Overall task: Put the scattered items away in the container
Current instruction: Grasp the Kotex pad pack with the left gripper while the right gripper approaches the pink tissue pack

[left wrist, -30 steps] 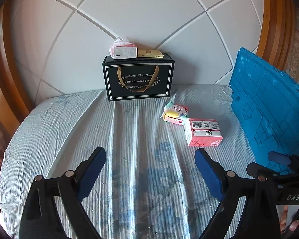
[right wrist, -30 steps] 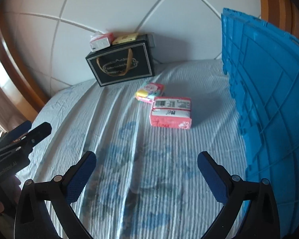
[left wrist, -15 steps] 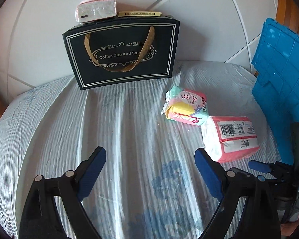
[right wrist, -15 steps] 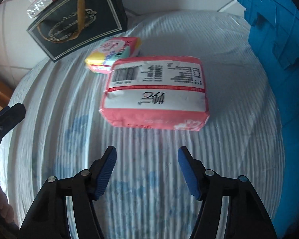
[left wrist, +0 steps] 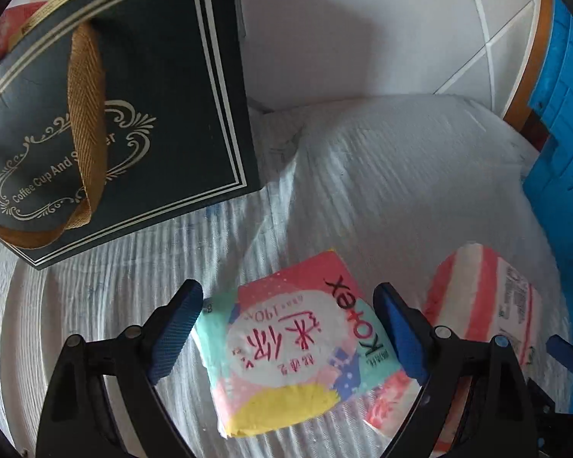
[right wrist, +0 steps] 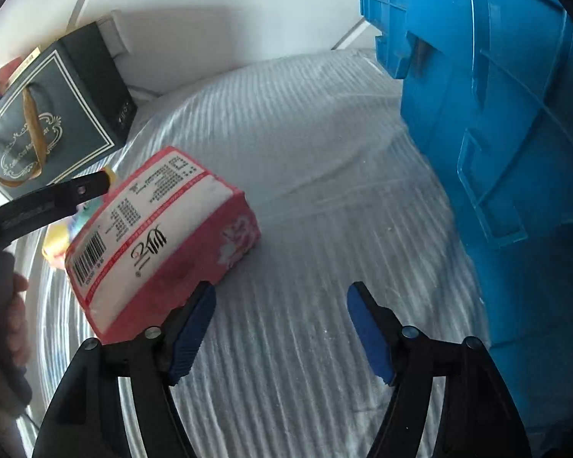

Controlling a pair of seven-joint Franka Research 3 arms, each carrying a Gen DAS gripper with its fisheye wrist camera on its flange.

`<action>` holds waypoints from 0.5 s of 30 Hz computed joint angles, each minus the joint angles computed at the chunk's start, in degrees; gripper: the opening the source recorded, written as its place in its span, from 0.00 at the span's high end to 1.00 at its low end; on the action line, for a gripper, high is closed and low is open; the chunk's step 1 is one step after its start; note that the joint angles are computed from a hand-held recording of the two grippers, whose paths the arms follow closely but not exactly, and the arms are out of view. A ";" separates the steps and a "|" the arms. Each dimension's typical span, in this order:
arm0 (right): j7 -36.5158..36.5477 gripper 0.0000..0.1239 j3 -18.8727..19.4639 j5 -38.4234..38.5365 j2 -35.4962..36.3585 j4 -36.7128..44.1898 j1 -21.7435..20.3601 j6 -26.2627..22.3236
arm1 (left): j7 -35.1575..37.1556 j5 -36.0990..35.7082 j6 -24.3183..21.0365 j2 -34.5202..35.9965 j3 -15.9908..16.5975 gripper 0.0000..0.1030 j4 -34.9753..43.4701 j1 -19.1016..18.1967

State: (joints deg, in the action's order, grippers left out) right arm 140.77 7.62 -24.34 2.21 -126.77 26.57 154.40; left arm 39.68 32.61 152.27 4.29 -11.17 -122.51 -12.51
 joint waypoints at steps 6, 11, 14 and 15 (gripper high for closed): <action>-1.76 0.39 0.80 3.33 -2.35 -2.22 -0.09 2.99 | -5.44 -2.94 -0.17 -13.40 -0.79 0.11 -14.58 0.79; -3.59 0.17 2.95 7.07 -3.83 -1.62 0.52 6.42 | -8.90 -5.37 -0.32 -26.95 -2.13 0.11 -26.37 1.75; -0.62 0.17 3.73 4.73 -1.38 1.50 1.34 6.32 | -8.24 -6.86 -1.63 -33.86 -2.06 0.11 -30.78 1.48; 0.44 0.17 3.60 4.09 -0.34 2.77 1.90 5.30 | -7.50 -7.96 -1.73 -35.66 -1.59 0.11 -32.10 0.93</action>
